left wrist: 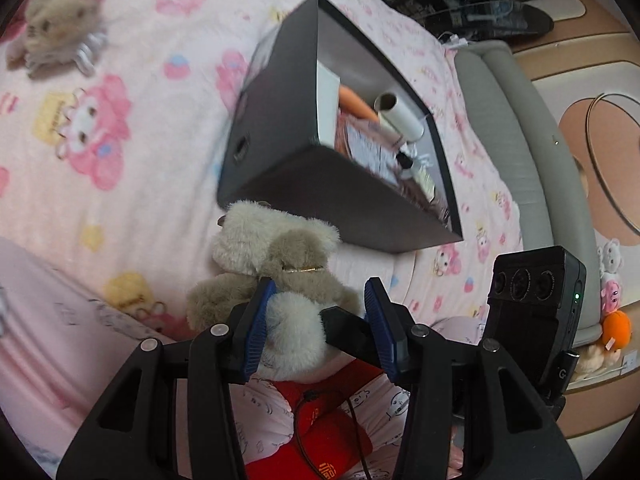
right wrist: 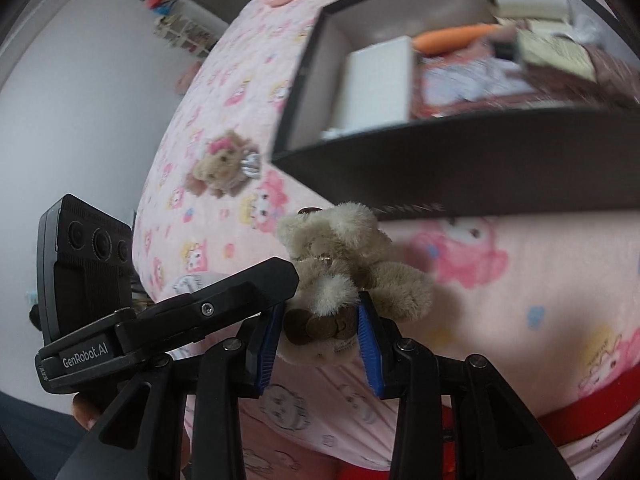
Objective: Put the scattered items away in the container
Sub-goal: 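Lift the brown teddy bear with both grippers and carry it toward the black box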
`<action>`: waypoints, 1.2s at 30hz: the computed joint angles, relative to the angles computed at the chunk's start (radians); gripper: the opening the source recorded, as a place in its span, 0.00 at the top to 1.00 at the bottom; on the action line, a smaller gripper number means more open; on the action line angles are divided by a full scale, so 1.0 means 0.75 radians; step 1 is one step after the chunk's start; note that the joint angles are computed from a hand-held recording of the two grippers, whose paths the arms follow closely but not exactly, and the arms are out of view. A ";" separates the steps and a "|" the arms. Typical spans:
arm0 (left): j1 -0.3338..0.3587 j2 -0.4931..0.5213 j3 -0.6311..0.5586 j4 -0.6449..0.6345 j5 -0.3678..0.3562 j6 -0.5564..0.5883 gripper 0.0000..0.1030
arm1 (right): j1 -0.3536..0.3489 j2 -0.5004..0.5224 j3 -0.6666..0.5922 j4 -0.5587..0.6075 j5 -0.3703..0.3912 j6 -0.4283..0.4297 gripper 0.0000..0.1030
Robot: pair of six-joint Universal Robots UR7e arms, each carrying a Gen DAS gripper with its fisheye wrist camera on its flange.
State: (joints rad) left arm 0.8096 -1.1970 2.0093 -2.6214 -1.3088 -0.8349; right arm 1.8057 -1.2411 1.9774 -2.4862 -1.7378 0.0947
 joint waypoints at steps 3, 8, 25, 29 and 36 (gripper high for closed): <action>0.017 0.045 -0.008 -0.025 -0.019 0.013 0.55 | -0.011 0.003 0.010 -0.021 -0.051 0.005 0.68; 0.033 0.105 -0.032 -0.007 -0.017 0.039 0.55 | -0.011 0.031 0.019 -0.052 -0.146 0.006 0.67; -0.070 0.071 -0.044 0.273 0.330 -0.084 0.57 | -0.059 -0.008 0.060 -0.163 -0.119 0.098 0.67; -0.062 0.076 -0.040 0.273 0.304 -0.083 0.57 | -0.044 0.031 0.063 -0.230 -0.220 0.113 0.67; -0.093 0.017 -0.021 0.295 0.348 -0.125 0.57 | -0.077 0.009 0.099 -0.195 -0.194 0.179 0.67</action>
